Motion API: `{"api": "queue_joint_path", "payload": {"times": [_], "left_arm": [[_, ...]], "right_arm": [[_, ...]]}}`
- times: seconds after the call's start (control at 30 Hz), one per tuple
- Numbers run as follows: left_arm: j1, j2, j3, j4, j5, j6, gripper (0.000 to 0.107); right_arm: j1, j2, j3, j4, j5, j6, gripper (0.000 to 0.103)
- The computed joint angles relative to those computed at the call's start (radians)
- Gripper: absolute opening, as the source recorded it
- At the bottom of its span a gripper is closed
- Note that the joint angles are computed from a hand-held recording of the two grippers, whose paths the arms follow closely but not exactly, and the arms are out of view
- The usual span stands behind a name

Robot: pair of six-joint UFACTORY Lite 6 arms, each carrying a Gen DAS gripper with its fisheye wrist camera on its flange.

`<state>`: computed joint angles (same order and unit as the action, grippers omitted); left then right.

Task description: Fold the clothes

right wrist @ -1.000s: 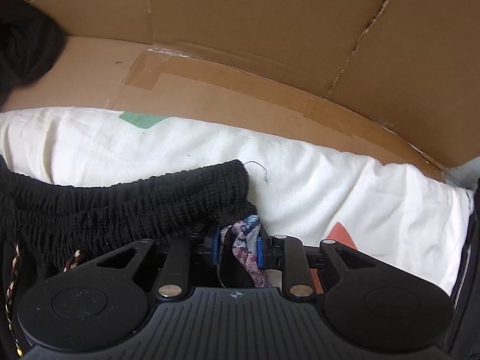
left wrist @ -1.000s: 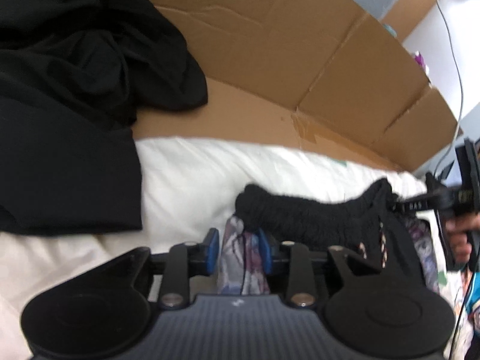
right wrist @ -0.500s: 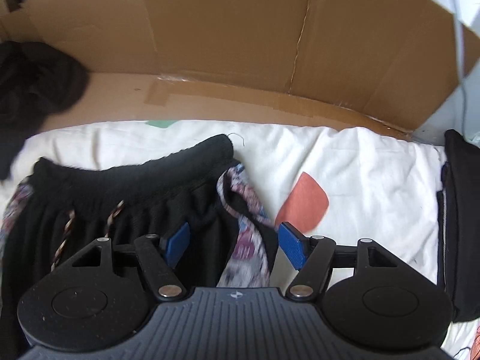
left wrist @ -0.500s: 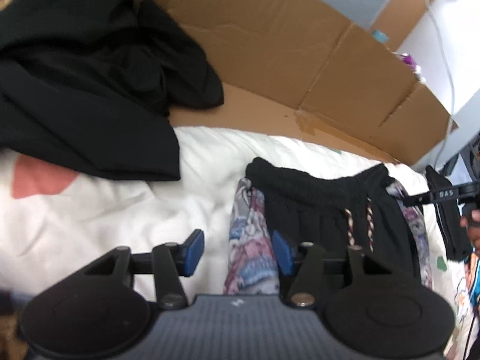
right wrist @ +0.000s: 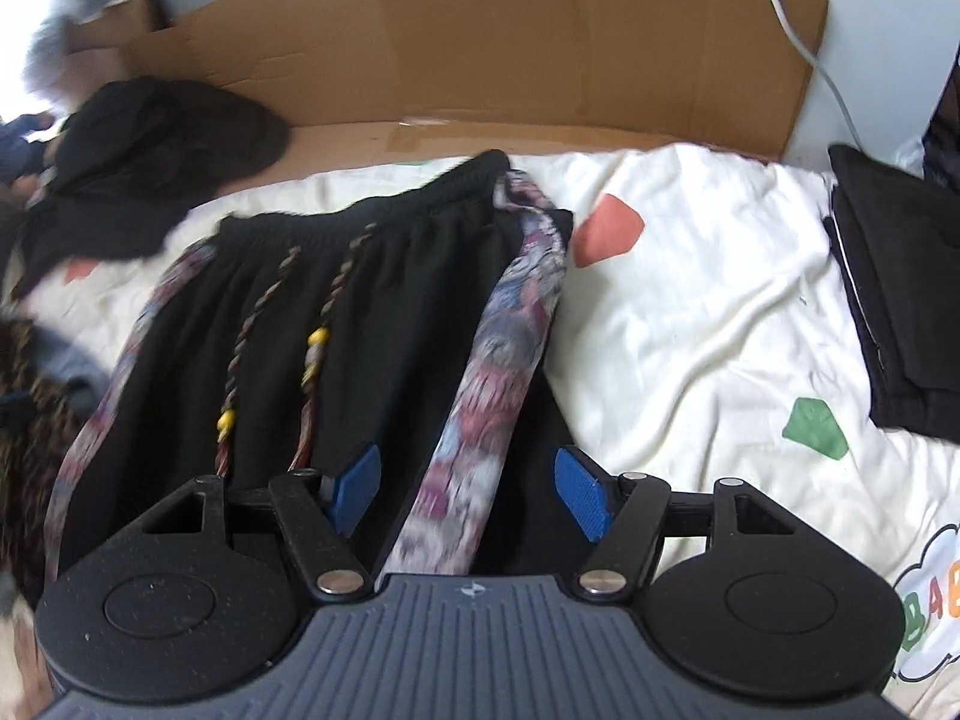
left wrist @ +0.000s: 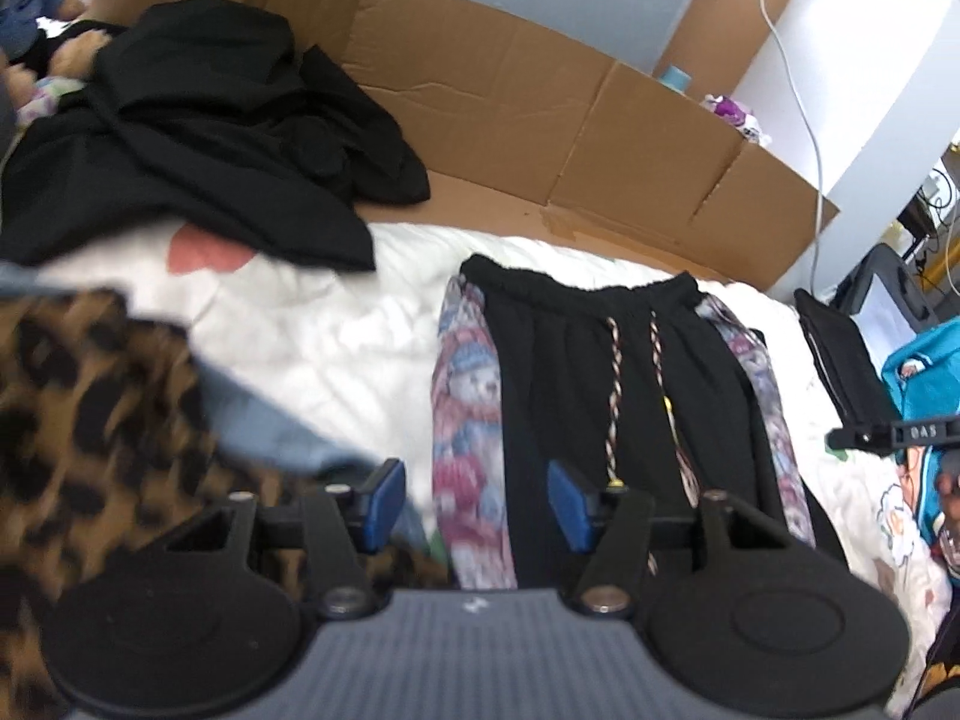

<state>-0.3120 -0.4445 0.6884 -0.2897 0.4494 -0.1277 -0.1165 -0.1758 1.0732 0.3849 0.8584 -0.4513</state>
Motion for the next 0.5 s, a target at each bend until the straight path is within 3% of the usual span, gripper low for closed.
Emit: {"api": "queue_joint_path", "payload": {"times": [0.27, 0.5], "left_arm": [[-0.166, -0.356, -0.174, 0.293, 0.171, -0.388, 0.055], [-0.344, -0.663, -0.309, 0.448, 0.398, -0.69, 0.054]], "right_arm": [[-0.153, -0.249, -0.154, 0.033, 0.163, -0.109, 0.071], [-0.336, -0.492, -0.314, 0.084, 0.415, -0.203, 0.071]]}}
